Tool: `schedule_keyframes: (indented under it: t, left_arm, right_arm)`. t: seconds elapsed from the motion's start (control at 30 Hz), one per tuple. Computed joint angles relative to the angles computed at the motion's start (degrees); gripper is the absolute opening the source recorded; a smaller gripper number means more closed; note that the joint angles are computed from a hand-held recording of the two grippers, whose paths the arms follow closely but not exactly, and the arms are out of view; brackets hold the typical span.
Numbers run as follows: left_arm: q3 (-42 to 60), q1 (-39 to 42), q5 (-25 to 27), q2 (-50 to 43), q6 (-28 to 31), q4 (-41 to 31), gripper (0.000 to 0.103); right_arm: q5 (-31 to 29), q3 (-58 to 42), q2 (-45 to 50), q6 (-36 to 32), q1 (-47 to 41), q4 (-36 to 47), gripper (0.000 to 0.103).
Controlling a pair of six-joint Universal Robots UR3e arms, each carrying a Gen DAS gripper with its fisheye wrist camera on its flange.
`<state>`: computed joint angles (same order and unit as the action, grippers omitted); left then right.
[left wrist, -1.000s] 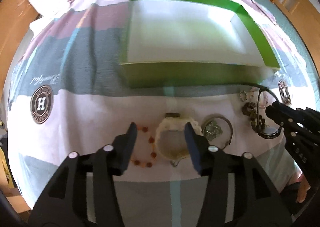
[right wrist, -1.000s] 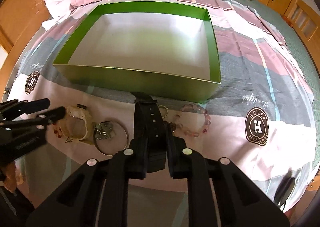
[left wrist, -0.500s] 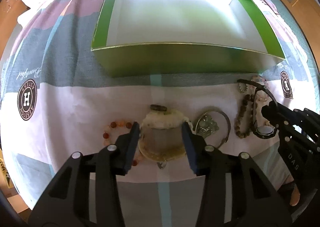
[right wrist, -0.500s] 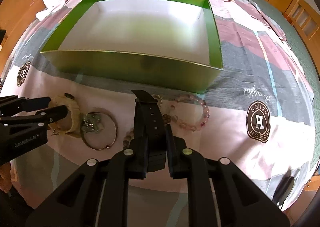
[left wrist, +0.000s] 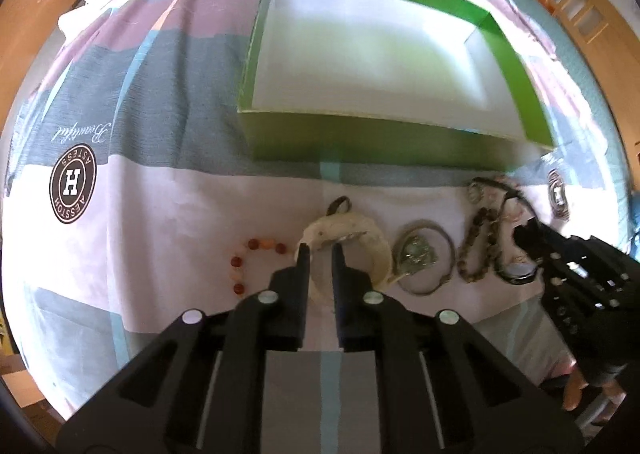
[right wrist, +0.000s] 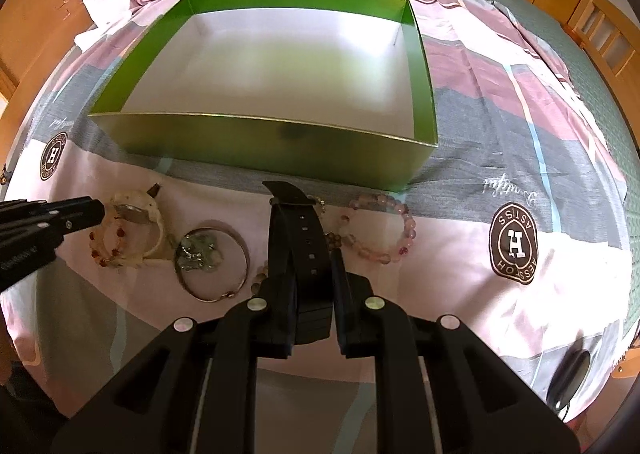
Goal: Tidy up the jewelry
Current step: 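Close the left gripper on the cream watch while the right gripper closes on the black watch strap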
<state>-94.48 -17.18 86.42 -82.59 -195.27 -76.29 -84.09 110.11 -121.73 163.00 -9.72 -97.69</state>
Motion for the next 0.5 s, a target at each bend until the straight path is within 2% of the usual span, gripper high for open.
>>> schedule_keyframes:
  t: [0.07, 0.17, 0.23, 0.33, 0.5]
  left_arm:
    - [0.13, -0.32, 0.81, -0.29, -0.12, 0.02, 0.013]
    - [1.1, -1.38, 2.31, -2.12, -0.04, -0.19, 0.039]
    - [1.76, -2.57, 4.05, -3.43, -0.42, -0.3, 0.04]
    - [3.03, -2.87, 3.44, -5.33, -0.35, -0.83, 0.041]
    - [4.07, -3.02, 3.61, -7.37, -0.24, -4.01, 0.037]
  right_arm:
    - [-0.24, 0.14, 0.1, 0.15, 0.37, -0.15, 0.016]
    - [-0.5, 0.43, 0.15, 0.15, 0.56, -0.24, 0.016]
    - [-0.61, 0.47, 0.37, 0.39, 0.92, -0.45, 0.016]
    - [-0.96, 0.77, 0.57, 0.42, 1.42, -0.78, 0.016]
    - [-1.88, 1.2, 1.65, 0.98, 2.52, -1.84, 0.016]
